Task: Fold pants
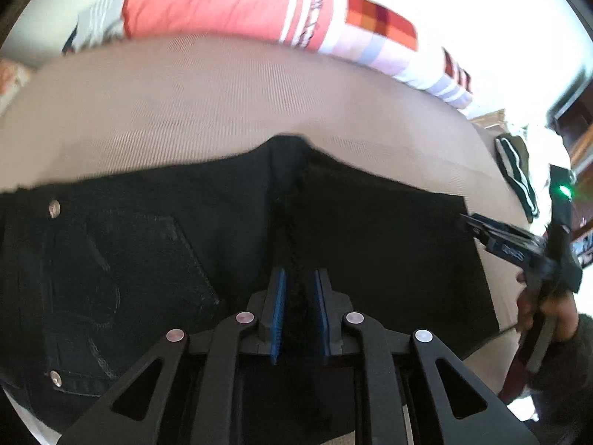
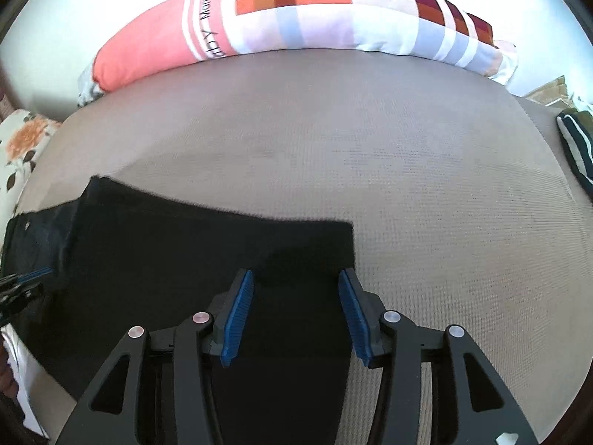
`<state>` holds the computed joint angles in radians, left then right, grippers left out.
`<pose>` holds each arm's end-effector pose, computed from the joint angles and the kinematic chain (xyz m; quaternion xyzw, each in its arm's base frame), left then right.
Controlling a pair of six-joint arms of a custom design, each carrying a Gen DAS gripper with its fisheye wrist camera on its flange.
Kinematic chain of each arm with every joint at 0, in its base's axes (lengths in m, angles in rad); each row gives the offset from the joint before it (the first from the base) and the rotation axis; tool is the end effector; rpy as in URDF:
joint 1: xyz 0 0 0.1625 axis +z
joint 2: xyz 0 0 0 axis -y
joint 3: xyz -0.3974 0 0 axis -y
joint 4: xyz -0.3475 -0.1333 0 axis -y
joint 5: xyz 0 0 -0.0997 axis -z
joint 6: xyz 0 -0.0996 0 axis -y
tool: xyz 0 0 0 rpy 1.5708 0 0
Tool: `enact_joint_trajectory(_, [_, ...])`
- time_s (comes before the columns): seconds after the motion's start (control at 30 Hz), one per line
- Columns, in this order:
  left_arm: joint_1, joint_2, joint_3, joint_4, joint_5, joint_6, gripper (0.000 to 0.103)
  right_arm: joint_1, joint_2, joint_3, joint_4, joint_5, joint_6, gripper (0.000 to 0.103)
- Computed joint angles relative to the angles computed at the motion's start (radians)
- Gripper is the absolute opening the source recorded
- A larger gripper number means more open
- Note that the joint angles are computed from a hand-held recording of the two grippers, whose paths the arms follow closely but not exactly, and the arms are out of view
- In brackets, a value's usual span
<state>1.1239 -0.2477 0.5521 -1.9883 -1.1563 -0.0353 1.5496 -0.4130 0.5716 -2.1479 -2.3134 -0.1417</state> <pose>-0.2007 -0.8200 0.0764 0.1883 0.9588 -0.1028 0.1863 0.0484 -0.8293 0.2406 -0.0203 -0.9144 0.1641 0.3695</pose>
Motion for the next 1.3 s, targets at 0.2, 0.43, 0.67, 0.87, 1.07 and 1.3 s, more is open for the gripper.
enact_joint_trajectory(0.2, [-0.004,-0.015,0.064,-0.021,-0.025,0.030,0.017,-0.024,0.032,-0.092,0.088,0.051,0.067,0.049])
enact_joint_trajectory(0.43, [-0.013,-0.048,0.184,-0.092,0.027,0.043,0.017,0.002,-0.073,0.104,-0.035,0.018,0.030,0.049])
enact_joint_trajectory(0.67, [-0.024,-0.077,0.271,-0.162,0.061,0.057,0.020,0.026,-0.187,0.325,-0.115,0.043,0.030,0.049])
enact_joint_trajectory(0.87, [-0.030,-0.096,0.324,-0.204,0.061,0.053,0.029,0.039,-0.221,0.414,-0.132,0.051,0.035,0.050])
enact_joint_trajectory(1.07, [-0.027,-0.144,0.384,-0.201,0.055,0.021,0.041,0.054,-0.232,0.471,-0.133,0.047,0.019,0.050])
enact_joint_trajectory(1.3, [-0.026,-0.224,0.453,-0.254,0.105,0.003,0.042,0.070,-0.218,0.484,-0.084,0.103,0.023,0.050])
